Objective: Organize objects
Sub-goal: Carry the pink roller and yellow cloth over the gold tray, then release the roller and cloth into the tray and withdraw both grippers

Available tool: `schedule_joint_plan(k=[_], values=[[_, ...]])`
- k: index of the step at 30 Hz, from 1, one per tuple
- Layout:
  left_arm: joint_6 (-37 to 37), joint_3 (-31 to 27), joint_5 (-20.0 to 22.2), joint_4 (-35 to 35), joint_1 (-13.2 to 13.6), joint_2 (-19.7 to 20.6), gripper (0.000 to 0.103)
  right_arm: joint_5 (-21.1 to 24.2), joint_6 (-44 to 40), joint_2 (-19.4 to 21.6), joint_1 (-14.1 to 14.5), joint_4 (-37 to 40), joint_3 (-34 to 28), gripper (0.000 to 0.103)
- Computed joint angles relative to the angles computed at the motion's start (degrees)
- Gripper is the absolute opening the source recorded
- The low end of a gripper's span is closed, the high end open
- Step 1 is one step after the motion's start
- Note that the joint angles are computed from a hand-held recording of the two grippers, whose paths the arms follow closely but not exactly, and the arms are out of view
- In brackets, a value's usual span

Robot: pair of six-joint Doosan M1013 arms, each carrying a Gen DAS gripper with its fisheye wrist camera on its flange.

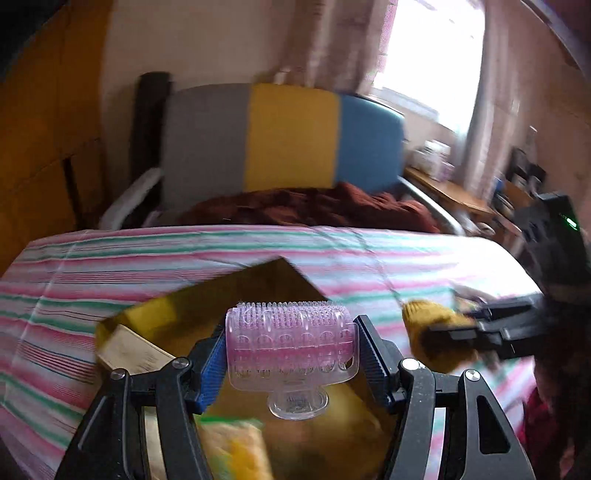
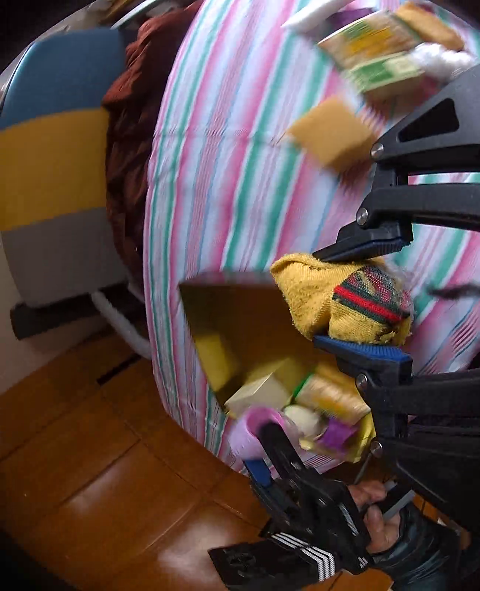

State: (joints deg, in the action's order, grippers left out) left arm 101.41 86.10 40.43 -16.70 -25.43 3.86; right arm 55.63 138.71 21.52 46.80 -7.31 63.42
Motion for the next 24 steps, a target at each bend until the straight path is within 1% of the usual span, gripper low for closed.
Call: schedule_joint_plan(k=[1, 2, 3, 4, 5, 6, 8, 9, 10, 13, 15, 17, 19, 20, 22, 23, 24], values=[[-1.5, -0.7, 0.1, 1.1, 0.5, 0.7, 0.065, 0.0, -0.4, 1.6, -0.1, 0.7, -2.2, 0.04], [-3.8, -1.3, 0.0, 2.6, 0.9, 1.3, 0.066, -0.5, -0.4, 3.2, -0.2, 1.3, -4.4, 0.046], [-7.1, -2.3, 0.6, 4.8, 1.4, 2.2, 0.071, -0.4, -0.4, 4.4, -0.2, 1.4, -6.1, 0.054], [-8.4, -2.7, 1.4, 5.2, 1.9, 2.6, 0.074, 0.0, -0.5, 5.7, -0.2, 1.6, -7.9, 0.057], [-9.8, -2.9, 1.6, 5.7, 2.3, 2.9, 0.08, 1.3, -0.5, 7.3, 0.0, 1.6, -10.3, 0.062], [-11.7, -2.7, 1.1, 6.4, 2.9, 2.8, 0.085, 2.1, -0.5, 8.2, 0.1, 1.5, -11.8, 0.064], [-11.7, -1.7, -0.7, 5.7, 3.7, 2.1, 0.089, 3.2, -1.1, 9.6, 0.6, 0.9, -13.9, 0.068], [-12.3, -0.7, -2.1, 6.4, 4.1, 1.5, 0.089, 3.8, -1.5, 10.0, 0.9, 0.2, -14.7, 0.068], [-12.9, -0.1, -2.6, 6.9, 4.3, 1.0, 0.089, 4.7, -1.7, 10.5, 1.3, -1.0, -15.5, 0.068], [-13.4, 2.4, -4.3, 7.2, 4.9, -0.9, 0.09, 8.0, -1.8, 11.1, 3.3, -8.1, -17.1, 0.069], [-14.9, 4.7, -5.8, 8.8, 4.8, -2.7, 0.091, 10.5, -0.9, 11.3, 5.6, -17.0, -17.6, 0.069], [-16.6, 5.9, -6.2, 10.3, 4.6, -3.7, 0.091, 13.3, 1.1, 11.7, 7.9, -26.5, -17.9, 0.069], [-18.1, 7.4, -6.6, 11.7, 4.1, -4.9, 0.091, 17.0, 3.5, 12.3, 9.5, -32.6, -18.3, 0.071], [-18.8, 8.1, -6.6, 12.7, 3.7, -5.6, 0.091, 18.7, 3.4, 12.8, 9.6, -32.1, -18.9, 0.074], [-20.4, 8.8, -6.3, 15.0, 2.8, -6.3, 0.092, 17.7, 2.9, 12.1, 8.6, -24.8, -17.6, 0.072], [-21.3, 9.1, -6.3, 16.2, 2.3, -6.6, 0.093, 16.2, 4.0, 11.3, 8.3, -22.3, -16.2, 0.064], [-22.4, 9.5, -6.4, 17.5, 1.8, -7.0, 0.095, 15.3, 4.9, 10.9, 8.1, -21.4, -15.3, 0.058]])
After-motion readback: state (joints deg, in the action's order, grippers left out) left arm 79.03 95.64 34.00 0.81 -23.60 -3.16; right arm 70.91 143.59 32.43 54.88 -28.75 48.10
